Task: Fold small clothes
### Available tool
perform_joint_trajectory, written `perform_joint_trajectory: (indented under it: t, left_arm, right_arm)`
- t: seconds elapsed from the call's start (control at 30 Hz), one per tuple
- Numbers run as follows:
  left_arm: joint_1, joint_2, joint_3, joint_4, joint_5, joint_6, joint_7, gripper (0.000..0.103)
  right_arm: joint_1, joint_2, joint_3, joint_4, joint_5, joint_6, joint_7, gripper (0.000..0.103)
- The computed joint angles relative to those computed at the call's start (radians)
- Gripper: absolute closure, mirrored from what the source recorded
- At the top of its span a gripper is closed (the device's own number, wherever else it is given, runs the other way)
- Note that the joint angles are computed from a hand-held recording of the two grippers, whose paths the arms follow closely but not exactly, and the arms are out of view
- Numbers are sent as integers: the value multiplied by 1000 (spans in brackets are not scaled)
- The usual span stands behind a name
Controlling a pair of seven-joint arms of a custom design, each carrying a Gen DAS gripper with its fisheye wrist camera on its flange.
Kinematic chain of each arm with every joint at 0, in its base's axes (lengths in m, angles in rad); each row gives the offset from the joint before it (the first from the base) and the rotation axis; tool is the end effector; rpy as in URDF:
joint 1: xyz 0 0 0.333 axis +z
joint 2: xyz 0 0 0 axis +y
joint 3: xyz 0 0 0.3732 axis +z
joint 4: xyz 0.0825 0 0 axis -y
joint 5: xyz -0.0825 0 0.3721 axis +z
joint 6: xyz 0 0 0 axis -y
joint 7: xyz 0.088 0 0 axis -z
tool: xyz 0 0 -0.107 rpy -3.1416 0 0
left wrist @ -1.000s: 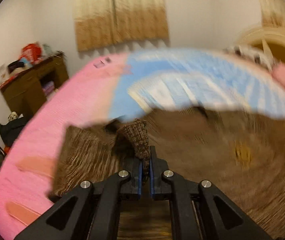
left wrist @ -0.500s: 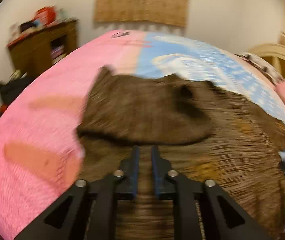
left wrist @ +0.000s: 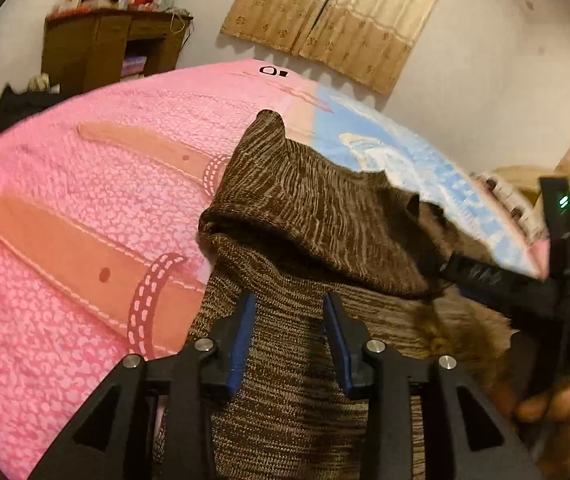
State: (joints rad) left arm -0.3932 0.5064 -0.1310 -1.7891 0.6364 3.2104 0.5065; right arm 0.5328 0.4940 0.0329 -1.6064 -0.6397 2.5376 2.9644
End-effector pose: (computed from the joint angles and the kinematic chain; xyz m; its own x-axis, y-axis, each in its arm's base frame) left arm 0.5978 -0.3905 0.4310 -0.2313 -0.8837 0.4070 -0.7259 -0.1218 -0.6770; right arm 0.6203 0.3966 0.4443 -0.3098 -0.9300 -0.1976 -0.7531 0.3669 -0.5460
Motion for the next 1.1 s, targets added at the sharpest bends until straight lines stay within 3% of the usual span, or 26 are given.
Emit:
perform_joint_trajectory:
  t: [0.03,0.1,0.17,0.23,0.3,0.37,0.43,0.47,0.53,0.57,0.6,0.67,0.73,0.8,0.83,0.87,0.9,0.93,1.0,1.07,1.1]
  left_arm:
    - [33,3,-29,-16,-12,42,-3,66]
    - [97,16,-88,-42,-33,119,-15,66]
    - [143,24,-126,-65,-40,190,-41,66]
    - [128,14,-109,-71,-39,186,-48,66]
    - [69,-3,-51,-72,-50,160,-40,66]
    - [60,-6,-45,-70,-53,152,-38,66]
    - [82,-3,-66,-72,-48,159,-40,66]
    - [84,-3,-66,-73,-47,161,-39,66]
    - [72,-6,-53,-73,-49,156,-38,66]
    - [66,-5,-47,-71,-50,155,-36,66]
    - [65,-2,-45,-67,-50,154,-34,66]
    - [53,3,-35,-57,-55,147,-32,66]
    - [43,0,-25,-58,-57,143,-31,66]
    - [42,1,-25,-59,-60,147,-31,66]
    - [51,3,-35,-60,-59,152,-33,66]
    - [55,4,-38,-62,-60,158,-34,66]
    - [56,4,-38,-64,-61,164,-36,66]
    - [48,1,-28,-68,-65,169,-37,66]
    - [23,-5,1,-75,-78,177,-38,66]
    - [-10,-10,39,-85,-101,190,-39,66]
    - [-9,-10,37,-85,-104,189,-37,66]
  right_arm:
    - [33,6,-28,18,-44,-36,33,31]
    - [36,26,-15,54,-66,-68,-26,75]
    - [39,15,-20,41,-86,-57,-34,97]
    - [44,-21,-40,-11,-116,-49,21,95]
    - [27,-43,-37,-57,-120,-29,57,92]
    - [8,-51,-35,-84,-124,-2,87,98]
    - [37,-71,-61,-98,-148,-61,120,92]
    - [22,-86,-46,-118,-175,-39,166,86]
    - [-2,-112,-46,-157,-203,66,245,60]
    - [-17,-116,-41,-163,-200,104,257,29]
    - [-22,-116,-47,-163,-218,144,284,21]
    - [-14,-87,-57,-107,-260,142,296,22]
    - [-30,-17,-18,5,-194,55,139,27]
    - [-48,64,20,121,-94,-39,-36,50]
    - [-50,106,30,182,-43,-91,-117,52]
    - [-21,122,6,212,-62,-132,-129,65]
    - [-1,131,-11,229,-76,-138,-148,86]
    - [-6,140,0,244,-53,-123,-199,87]
    - [33,138,-41,253,-79,-152,-185,98]
    - [58,99,-79,194,-130,-110,-115,99]
    - [77,89,-101,186,-162,-136,-79,98]
